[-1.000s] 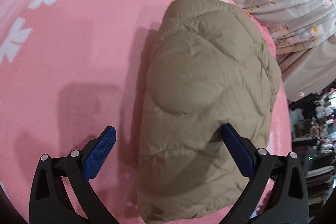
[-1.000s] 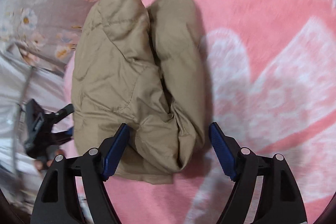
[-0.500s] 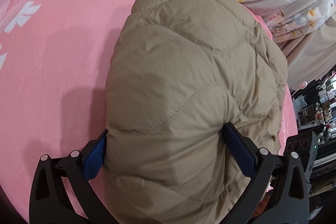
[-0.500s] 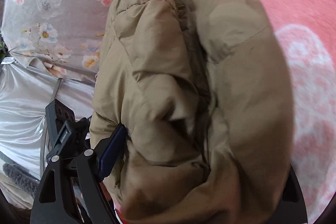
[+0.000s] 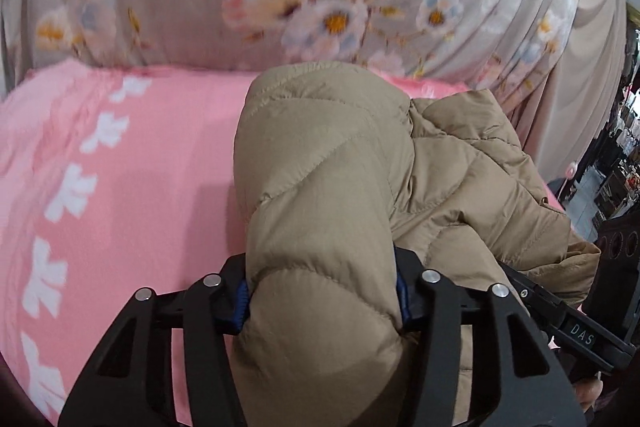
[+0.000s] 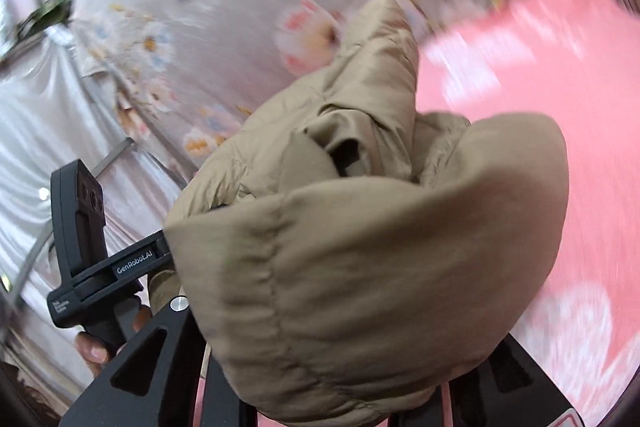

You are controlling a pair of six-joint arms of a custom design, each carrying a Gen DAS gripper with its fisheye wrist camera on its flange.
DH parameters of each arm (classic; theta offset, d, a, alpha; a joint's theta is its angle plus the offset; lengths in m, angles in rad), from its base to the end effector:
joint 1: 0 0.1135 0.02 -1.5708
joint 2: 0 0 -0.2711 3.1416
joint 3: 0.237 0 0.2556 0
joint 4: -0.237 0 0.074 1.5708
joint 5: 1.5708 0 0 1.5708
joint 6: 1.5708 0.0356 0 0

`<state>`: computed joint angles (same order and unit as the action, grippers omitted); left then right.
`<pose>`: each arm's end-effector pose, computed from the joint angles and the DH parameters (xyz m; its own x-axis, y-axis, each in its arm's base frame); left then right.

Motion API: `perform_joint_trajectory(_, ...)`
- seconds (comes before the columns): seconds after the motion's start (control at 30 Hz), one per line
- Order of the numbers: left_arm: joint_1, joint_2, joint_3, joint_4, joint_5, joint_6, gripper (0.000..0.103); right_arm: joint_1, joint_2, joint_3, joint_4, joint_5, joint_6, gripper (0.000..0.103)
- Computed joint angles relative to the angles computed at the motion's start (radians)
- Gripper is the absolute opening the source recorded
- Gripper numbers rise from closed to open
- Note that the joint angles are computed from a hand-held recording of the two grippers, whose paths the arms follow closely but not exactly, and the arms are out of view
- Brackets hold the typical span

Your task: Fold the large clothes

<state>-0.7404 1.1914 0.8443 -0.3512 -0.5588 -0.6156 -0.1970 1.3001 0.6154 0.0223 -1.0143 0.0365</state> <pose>0.1998 -0.1570 0.2703 -0.5447 -0.1655 -0.8222 -0.0518 0.9851 -0.1640 0.2522 -0.0195 0.2070 -0.6229 0.1440 -0.7689 -0.5308 0.6442 0.5506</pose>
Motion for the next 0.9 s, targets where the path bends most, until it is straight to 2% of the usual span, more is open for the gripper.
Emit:
perform_joint_trajectory(0.13,0.034,-0.098,0.039,0.027,-0.079,0.146,0.049,0.136,-0.068,0.019,0.210,0.083,0.159,0.023)
perform_joint_trajectory(0.27,0.141,-0.172,0.047,0.093,-0.066,0.291,0.049,0.281,-0.008,0.115,0.325,0.177,0.220,0.023)
perform_joint_trajectory(0.4,0.308,-0.208,0.010,0.161,0.028,0.380,0.049,0.403,0.125,0.208,0.395,0.255,0.230,0.023)
perform_joint_trajectory(0.5,0.471,-0.195,-0.043,0.241,0.148,0.418,0.049,0.490,0.227,0.275,0.413,0.323,0.218,0.023)
perform_joint_trajectory(0.6,0.616,-0.128,-0.109,0.364,0.246,0.455,0.049,0.562,0.365,0.353,0.431,0.388,0.198,0.024)
perform_joint_trajectory(0.77,0.775,0.017,-0.185,0.549,0.377,0.482,0.049,0.633,0.534,0.451,0.432,0.469,0.172,0.024)
perform_joint_trajectory(0.9,0.832,0.131,-0.235,0.671,0.422,0.487,0.049,0.663,0.640,0.502,0.417,0.504,0.154,0.024)
